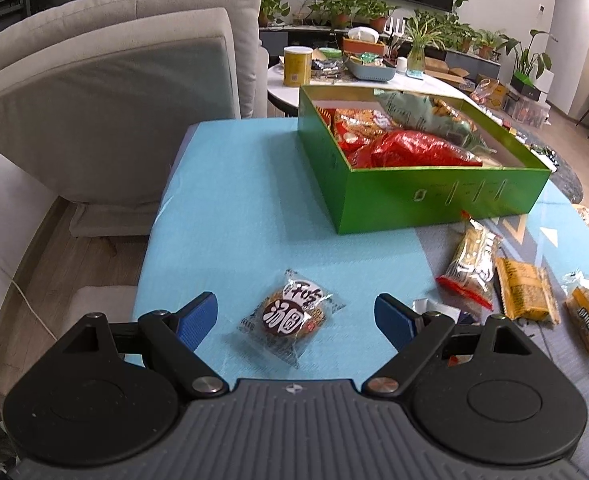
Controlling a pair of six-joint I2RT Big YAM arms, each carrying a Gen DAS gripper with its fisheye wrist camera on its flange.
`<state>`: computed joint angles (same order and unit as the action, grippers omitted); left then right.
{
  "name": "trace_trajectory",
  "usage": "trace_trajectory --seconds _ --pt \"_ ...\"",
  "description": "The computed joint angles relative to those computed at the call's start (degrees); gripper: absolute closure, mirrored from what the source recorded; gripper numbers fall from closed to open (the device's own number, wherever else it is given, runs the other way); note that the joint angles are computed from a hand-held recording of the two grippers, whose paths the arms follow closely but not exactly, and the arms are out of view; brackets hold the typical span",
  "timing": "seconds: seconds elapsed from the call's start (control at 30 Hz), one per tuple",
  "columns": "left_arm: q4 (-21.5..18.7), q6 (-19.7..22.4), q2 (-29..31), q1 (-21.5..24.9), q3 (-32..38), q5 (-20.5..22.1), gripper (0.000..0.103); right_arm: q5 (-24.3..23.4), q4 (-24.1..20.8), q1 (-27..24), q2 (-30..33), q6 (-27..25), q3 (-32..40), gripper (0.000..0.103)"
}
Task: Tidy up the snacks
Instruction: 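Lower the left gripper onto the round printed pastry and close it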
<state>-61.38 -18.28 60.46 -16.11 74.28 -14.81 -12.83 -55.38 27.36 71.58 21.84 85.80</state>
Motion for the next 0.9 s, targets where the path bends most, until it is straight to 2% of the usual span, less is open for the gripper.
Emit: trace_trajectory --seconds 0.2,0.9 --pt "-0.4 1.5 0.5 0.2 -1.2 -0.4 0.019 0.5 -0.8 0.7 0.9 0.2 0.7 0.025" --pt "0.7 4.7 3.7 3.5 -1.5 3.0 0.019 0.9 -2.8 2.6 5.0 0.4 3.1 0.025"
